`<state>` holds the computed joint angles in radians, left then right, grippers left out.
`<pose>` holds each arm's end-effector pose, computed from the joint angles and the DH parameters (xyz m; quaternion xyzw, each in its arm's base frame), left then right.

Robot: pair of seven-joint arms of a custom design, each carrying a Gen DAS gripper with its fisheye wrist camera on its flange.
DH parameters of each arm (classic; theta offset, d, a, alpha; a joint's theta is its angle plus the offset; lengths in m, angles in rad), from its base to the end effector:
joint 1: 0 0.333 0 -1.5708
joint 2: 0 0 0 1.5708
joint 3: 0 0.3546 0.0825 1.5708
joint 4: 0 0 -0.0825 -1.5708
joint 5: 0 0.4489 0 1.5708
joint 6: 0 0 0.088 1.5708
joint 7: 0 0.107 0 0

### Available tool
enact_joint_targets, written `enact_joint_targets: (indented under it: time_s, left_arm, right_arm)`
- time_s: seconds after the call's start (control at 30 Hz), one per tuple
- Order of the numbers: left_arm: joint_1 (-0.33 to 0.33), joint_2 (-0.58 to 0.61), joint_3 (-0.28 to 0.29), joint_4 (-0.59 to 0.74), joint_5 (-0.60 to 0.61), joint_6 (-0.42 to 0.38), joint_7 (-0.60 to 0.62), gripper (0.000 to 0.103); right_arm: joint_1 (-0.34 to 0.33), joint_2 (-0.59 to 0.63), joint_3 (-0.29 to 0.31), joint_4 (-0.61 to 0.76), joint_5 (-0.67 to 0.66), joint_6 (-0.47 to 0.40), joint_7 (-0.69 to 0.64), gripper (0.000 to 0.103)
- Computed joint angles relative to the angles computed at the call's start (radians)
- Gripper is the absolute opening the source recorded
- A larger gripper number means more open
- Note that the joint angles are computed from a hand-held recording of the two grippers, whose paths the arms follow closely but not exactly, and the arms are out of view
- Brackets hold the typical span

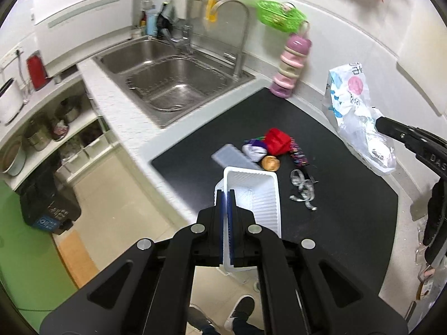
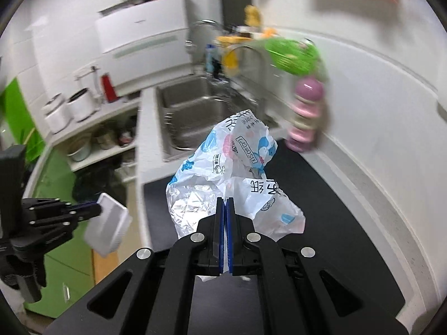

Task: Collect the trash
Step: 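Carry the tray and bag down toward the pink wastebasket with both tools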

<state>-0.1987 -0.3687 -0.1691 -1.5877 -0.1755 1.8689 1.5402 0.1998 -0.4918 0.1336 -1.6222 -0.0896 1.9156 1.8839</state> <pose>0.4326 -0.2116 0.8907 -0.5426 0.7763 -0.2948 0.1271 0.3855 0.1600 0.9350 -0.6603 0.6433 -0.2380 0.3057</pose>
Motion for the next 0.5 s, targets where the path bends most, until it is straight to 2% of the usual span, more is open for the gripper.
enact_joint_targets:
  time_s: [0.33,0.5]
  left_arm:
    - [0.077,-0.137,0.094,-0.129,0.015,-0.031,0.036,0.002]
    - [0.128,-0.2,0.141,-0.223,0.019,-0.051,0.05,0.002]
  right_arm:
    - [0.123,0.18,0.082,0.117,0.05,0.029,0.005,0.001]
    - [0.196,0.269,0.105,0.149,0.054,0.022,0.026,0.001]
